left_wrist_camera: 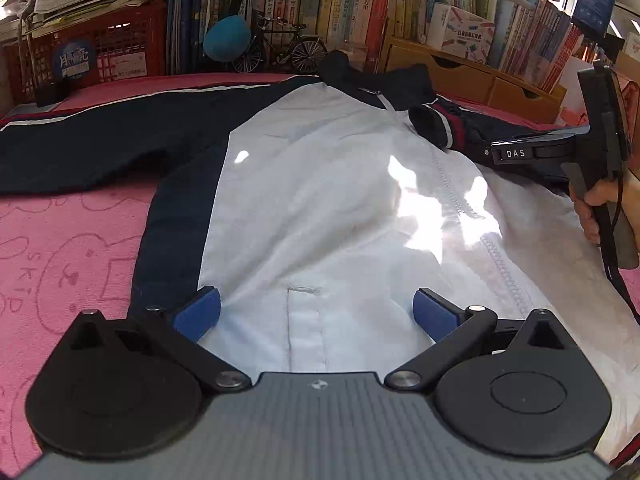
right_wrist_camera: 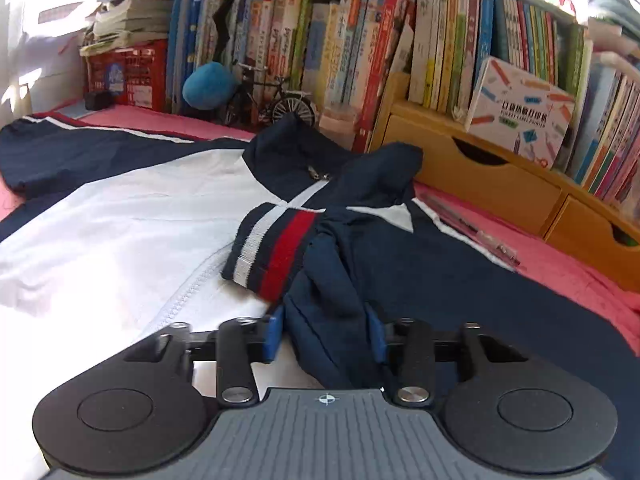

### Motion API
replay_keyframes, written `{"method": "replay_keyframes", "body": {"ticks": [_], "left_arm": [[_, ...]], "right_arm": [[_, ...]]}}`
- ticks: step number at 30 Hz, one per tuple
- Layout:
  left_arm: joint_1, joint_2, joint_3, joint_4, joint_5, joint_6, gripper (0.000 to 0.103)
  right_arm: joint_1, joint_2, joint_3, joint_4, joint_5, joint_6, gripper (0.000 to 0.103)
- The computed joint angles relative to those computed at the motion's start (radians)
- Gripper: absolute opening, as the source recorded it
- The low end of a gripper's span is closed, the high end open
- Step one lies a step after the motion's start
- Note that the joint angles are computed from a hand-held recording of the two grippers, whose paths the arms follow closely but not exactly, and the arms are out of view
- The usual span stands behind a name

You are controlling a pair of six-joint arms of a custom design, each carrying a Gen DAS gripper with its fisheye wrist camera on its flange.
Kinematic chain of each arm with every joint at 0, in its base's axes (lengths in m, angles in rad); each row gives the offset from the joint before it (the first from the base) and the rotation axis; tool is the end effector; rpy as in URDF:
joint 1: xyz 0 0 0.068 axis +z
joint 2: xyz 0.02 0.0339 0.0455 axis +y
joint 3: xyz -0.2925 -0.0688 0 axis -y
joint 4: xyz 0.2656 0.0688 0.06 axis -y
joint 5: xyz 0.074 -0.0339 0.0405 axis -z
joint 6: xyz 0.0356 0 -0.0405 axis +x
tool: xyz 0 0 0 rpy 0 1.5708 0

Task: Fold clothes
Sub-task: 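Grasp the striped cuff of the navy sleeve with the right gripper, then lay the sleeve across the white jacket body and open the right gripper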

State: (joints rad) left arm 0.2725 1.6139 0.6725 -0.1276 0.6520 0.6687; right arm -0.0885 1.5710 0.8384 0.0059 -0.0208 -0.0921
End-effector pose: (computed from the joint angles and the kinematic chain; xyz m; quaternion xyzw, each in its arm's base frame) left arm 0.2819 0.0563 0.1367 0.2586 0.8841 -0.1699 0.3503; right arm 0.3383 -0.0293 0.2002 -0.0059 0.9122 -0.0275 0.4088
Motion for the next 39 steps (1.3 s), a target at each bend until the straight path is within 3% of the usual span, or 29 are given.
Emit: {"method": "replay_keyframes", "body": {"ticks": [6,13,19,22,24,30,36,39], "left_arm": [[0.001,0.001,-0.102,0.180,0.018,0.081,0.103],[0.044,0.060,-0.058,0.144,0.113,0.081,0.103],[0.071,0.089,-0.023,0.096,0.176,0.079,0.103],[0.071,0.085,-0.024,0.095,0.180,0.075,0.103],[0.068,0.081,-0.027,0.098,0.176,0.073,0.103],[0.061,0.069,-0.030,0.099,0.164,0.069,0.103],[0.059,0.058,-0.033,0.097,0.156,0.070,0.103],[0.053,0.052,-0.033,0.098,0.147,0.069,0.103]], "right_arm": [[0.076,0.011,0.118,0.016,0.036,0.102,0.021],[0.240,0.216,0.355,-0.043,0.032,0.096,0.021],[0.318,0.335,0.374,-0.017,0.092,0.085,0.023],[0.301,0.312,0.378,-0.057,0.033,0.109,0.033],[0.284,0.272,0.349,-0.056,-0.020,0.138,0.056],[0.257,0.101,0.195,-0.027,-0.015,0.141,0.079],[0.216,-0.055,0.018,0.019,0.130,0.111,0.089],[0.159,-0.051,-0.013,0.020,0.142,0.162,0.090]]}}
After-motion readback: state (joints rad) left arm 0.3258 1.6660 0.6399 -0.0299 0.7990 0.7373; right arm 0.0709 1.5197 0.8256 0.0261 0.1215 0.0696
